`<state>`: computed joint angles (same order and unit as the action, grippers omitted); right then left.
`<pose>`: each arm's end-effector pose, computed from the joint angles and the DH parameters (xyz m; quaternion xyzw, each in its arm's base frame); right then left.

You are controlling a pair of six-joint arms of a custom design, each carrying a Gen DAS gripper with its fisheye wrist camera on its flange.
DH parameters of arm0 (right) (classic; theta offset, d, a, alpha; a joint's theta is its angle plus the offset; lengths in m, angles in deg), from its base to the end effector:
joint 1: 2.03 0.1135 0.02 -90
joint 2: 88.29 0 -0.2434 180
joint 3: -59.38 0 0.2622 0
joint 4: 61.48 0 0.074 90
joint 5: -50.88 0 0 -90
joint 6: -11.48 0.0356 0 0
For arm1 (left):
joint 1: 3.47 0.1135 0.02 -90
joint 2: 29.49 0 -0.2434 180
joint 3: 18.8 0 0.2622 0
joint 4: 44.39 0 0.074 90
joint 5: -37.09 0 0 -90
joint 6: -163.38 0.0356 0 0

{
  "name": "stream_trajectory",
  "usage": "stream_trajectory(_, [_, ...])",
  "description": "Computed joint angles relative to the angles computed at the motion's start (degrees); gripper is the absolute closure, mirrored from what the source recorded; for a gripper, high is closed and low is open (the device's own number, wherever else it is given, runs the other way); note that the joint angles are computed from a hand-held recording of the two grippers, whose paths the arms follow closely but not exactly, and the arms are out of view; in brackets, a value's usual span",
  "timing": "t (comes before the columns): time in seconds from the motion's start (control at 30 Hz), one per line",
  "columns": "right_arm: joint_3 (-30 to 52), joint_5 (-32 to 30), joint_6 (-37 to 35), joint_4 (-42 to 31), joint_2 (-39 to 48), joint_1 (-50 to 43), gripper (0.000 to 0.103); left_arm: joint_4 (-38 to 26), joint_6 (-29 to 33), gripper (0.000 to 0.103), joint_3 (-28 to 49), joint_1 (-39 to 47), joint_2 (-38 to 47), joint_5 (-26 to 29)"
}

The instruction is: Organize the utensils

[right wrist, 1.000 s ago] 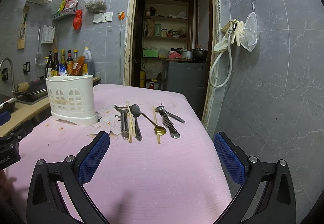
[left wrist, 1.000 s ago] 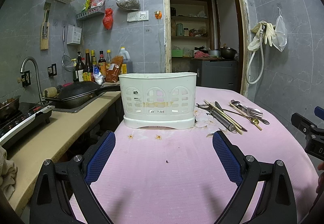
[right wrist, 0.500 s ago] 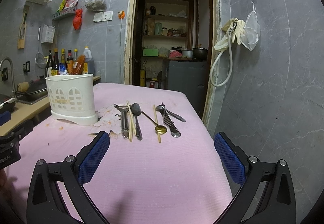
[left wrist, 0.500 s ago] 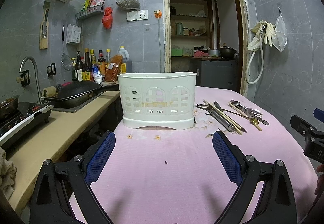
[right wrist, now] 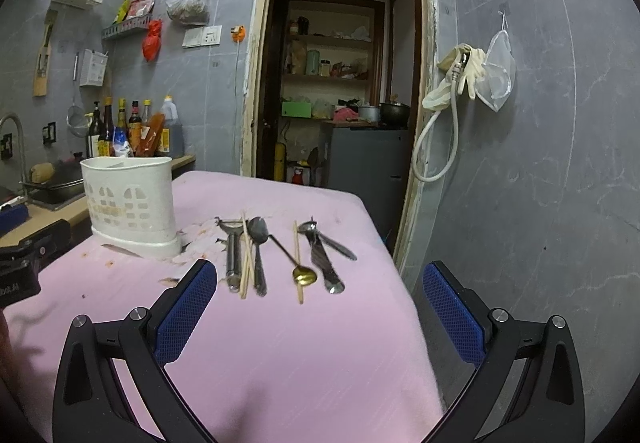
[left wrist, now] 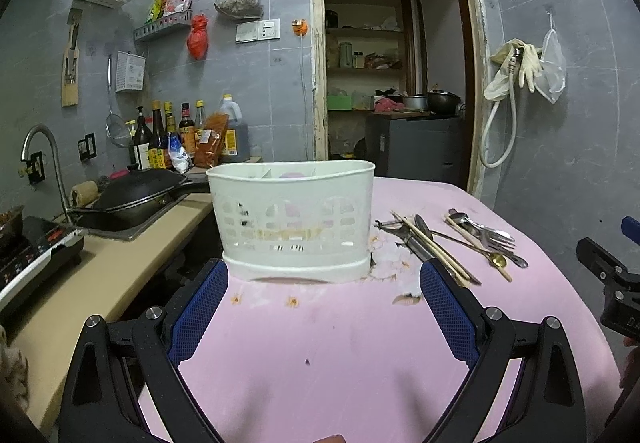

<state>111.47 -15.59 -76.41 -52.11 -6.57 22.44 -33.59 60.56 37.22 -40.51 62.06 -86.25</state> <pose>0.2907 0.1167 0.1878 -0.0414 0.8106 -0.0341 0.5832 0.2785 -0.1857 0.1610 0.0180 0.8212 0.0013 0.5703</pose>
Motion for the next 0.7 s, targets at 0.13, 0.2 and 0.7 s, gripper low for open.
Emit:
stream_trajectory(0.13, [2.4,-2.5,-2.1,0.0,1.0,-2.5,0.0,-2.1,1.4,0.009,4.0,0.2,1.8,-0.9])
stream_trajectory(0.2, [3.8,-3.9,-2.8,-0.2,1.8,-3.8,0.0,-3.5,1.7,0.009,6.3,0.5,2.8,-0.2])
stream_trajectory(0.7, [20.3,-17.1,-7.2,-8.5,12.6,-14.2,0.0,-11.1,3.5,0.009,22.7,3.0,12.9,11.5])
